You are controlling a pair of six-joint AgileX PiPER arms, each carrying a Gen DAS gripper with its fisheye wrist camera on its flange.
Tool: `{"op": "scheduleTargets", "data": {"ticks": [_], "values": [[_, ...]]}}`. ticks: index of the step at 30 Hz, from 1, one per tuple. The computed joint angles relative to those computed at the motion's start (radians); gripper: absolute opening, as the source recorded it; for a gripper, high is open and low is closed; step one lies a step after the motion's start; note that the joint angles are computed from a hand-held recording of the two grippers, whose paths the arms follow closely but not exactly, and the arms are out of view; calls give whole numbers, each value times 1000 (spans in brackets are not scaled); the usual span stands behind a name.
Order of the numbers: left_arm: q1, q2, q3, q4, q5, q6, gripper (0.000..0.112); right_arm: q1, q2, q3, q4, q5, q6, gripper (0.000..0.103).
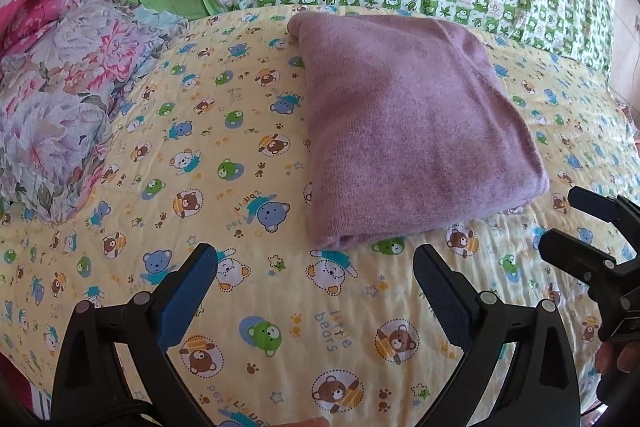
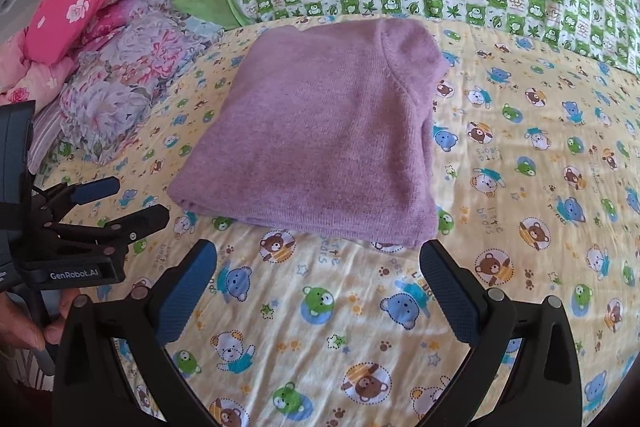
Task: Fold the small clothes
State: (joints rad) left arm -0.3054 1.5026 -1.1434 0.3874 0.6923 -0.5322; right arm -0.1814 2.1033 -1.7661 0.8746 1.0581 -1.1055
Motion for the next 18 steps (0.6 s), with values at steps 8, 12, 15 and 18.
{"op": "scheduleTargets", "data": {"ticks": [8,12,15,18], "values": [[-24,17,-24,42,-4,-43,99,0,18,-30,-4,7,15,101],[-29,24,-36,44,0,-46,99,-4,30,-49,-7,13,25,101],[-35,22,-34,50,2,-54,99,-5,31,-50,-7,13,26,101],[-40,22,-36,51,3,-57,99,-7,32,-52,-3,14,24,101]]}}
